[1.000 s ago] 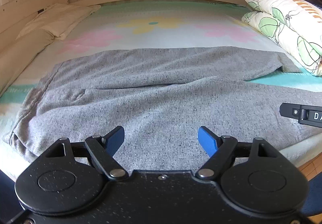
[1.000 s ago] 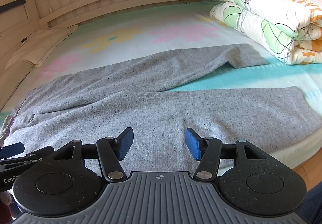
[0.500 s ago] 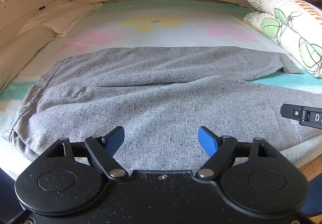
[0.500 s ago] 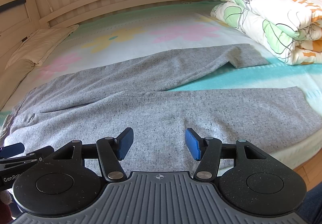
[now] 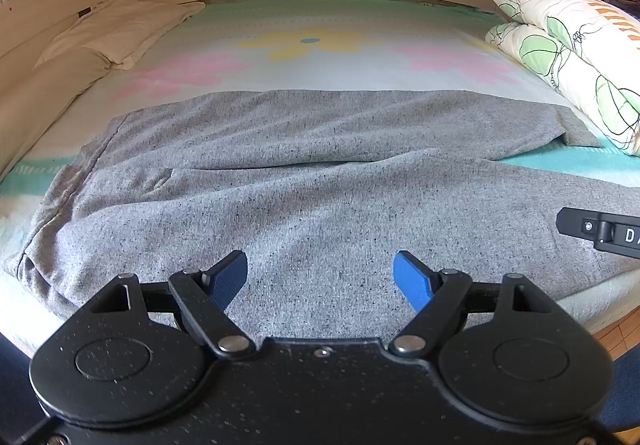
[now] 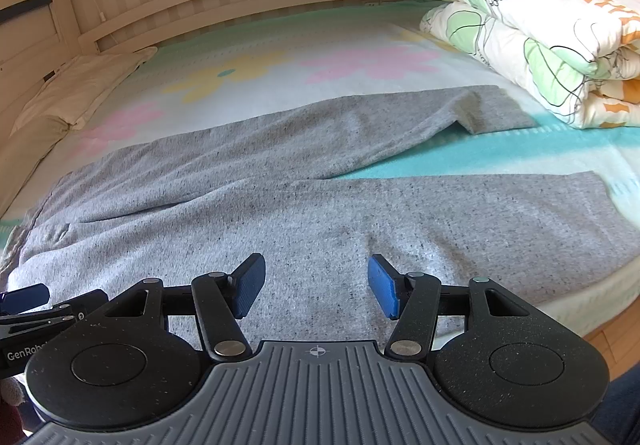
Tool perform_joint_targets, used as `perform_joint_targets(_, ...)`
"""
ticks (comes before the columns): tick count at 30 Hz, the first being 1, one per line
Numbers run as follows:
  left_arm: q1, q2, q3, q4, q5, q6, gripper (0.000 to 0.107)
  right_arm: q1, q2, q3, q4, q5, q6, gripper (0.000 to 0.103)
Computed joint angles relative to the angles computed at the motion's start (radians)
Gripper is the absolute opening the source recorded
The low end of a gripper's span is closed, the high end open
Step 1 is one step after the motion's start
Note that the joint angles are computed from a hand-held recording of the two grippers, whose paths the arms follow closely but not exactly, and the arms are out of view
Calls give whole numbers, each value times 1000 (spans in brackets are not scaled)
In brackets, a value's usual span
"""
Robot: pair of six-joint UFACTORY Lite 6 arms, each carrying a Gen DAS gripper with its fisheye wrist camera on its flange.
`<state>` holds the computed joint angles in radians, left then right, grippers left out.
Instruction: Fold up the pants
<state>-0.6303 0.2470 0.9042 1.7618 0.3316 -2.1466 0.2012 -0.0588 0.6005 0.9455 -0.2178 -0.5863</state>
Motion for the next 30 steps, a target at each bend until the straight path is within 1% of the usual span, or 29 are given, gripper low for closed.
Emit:
perform_joint_targets(6,4,1,0,4,-1,-5,80,6,14,9,38,4,-40,55)
perform_joint_targets(10,8,5,3,-2,-3,-2,80,5,33,28,126,14,-131,55)
perform_joint_targets(16,5,9,5,-19,-1,13,80,4,61,56,389,17,-396,55)
perform_joint_targets(20,4,13,9,-29,0,22,80,10,62,62,490,5,-494,55)
perform_joint_targets(24,2,18,13,-38,5,29,80,15,66,70,547,-8,-555,55)
perform_joint_targets(30,1,18,13,-47,7,42,80,31,60,69,561,-38,-580,55)
